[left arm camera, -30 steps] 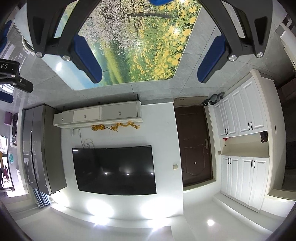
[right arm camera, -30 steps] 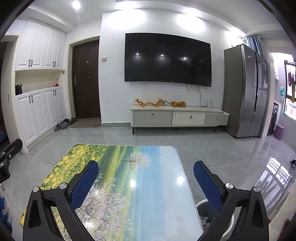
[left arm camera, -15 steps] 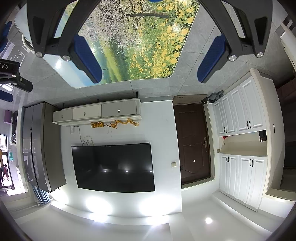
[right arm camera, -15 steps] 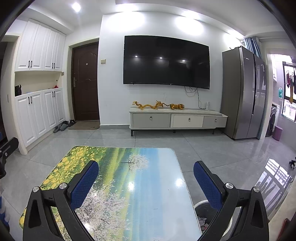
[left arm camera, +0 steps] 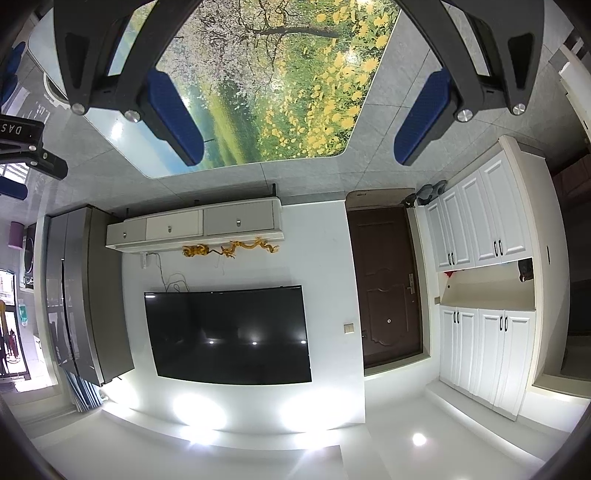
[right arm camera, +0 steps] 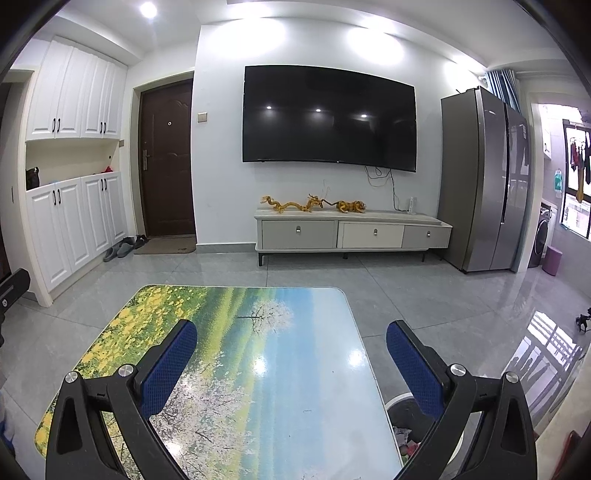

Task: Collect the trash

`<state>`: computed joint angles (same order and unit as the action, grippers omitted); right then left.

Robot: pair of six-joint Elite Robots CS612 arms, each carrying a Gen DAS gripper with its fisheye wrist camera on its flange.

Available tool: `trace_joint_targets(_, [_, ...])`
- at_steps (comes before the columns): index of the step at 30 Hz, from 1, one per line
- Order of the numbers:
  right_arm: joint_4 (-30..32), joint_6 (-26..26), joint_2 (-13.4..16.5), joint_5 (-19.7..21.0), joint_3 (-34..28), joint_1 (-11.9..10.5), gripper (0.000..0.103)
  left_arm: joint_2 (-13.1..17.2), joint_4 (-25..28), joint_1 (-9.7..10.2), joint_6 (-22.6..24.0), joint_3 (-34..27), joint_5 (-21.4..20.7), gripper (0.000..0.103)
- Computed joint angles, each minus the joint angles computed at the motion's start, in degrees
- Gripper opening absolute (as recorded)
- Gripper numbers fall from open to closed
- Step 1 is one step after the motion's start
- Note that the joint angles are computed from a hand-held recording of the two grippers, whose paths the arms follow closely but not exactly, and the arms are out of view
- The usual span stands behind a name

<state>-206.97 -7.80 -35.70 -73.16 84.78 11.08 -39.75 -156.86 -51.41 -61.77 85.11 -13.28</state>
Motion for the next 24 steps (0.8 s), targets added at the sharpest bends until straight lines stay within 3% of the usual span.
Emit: trace_joint_targets(24, [0.32, 0.49, 0.04, -2.1, 0.13, -0.04, 0.103, -0.47, 2.18, 0.26, -2.04, 0.32, -1.65, 0.103])
